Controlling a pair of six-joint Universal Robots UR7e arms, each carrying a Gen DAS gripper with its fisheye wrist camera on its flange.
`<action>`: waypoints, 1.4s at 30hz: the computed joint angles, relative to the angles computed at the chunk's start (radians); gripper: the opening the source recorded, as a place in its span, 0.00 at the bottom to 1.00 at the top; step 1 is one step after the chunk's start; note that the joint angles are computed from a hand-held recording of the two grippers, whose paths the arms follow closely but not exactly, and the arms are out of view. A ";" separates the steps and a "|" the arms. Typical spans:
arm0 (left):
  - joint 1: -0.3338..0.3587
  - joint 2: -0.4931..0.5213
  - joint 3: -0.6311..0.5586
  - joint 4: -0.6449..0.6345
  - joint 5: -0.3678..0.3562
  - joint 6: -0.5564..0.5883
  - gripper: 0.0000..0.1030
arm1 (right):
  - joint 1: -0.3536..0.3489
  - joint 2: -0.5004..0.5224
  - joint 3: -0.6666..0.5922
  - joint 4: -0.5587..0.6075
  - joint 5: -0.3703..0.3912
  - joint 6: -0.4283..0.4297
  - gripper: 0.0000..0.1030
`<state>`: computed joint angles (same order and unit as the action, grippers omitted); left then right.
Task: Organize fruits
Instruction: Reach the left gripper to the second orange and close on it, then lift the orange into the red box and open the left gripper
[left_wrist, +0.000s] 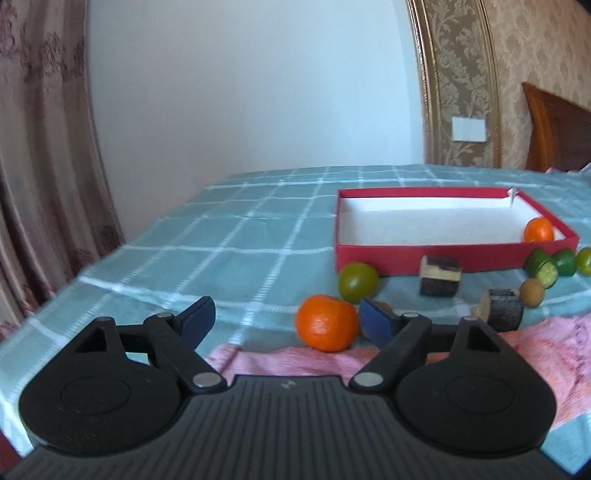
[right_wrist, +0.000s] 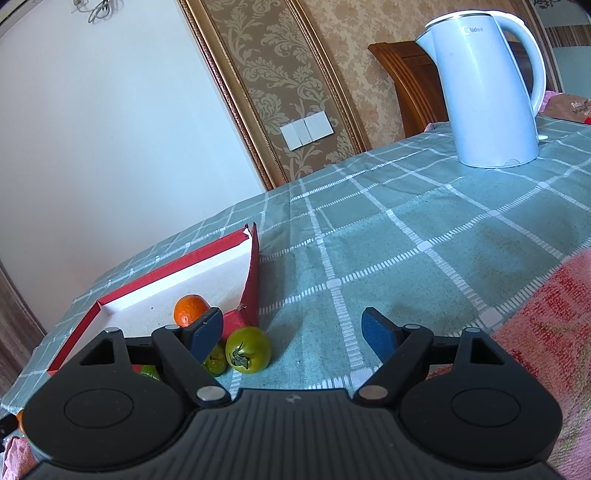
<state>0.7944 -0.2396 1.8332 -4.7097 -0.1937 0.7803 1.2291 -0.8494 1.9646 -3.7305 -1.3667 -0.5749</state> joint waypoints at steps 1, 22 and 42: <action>0.005 -0.002 0.015 0.032 -0.018 -0.048 0.80 | 0.000 0.000 0.000 0.001 0.000 0.000 0.80; 0.055 -0.068 0.198 0.243 -0.211 -0.511 0.44 | 0.004 0.002 -0.003 0.012 -0.013 -0.001 0.80; -0.005 -0.088 0.095 0.123 -0.209 -0.180 0.36 | 0.005 0.001 -0.006 0.017 -0.020 0.007 0.83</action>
<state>0.7897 -0.3281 1.9282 -4.5867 -0.4023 0.6005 1.2344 -0.8481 1.9589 -3.7135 -1.3868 -0.5675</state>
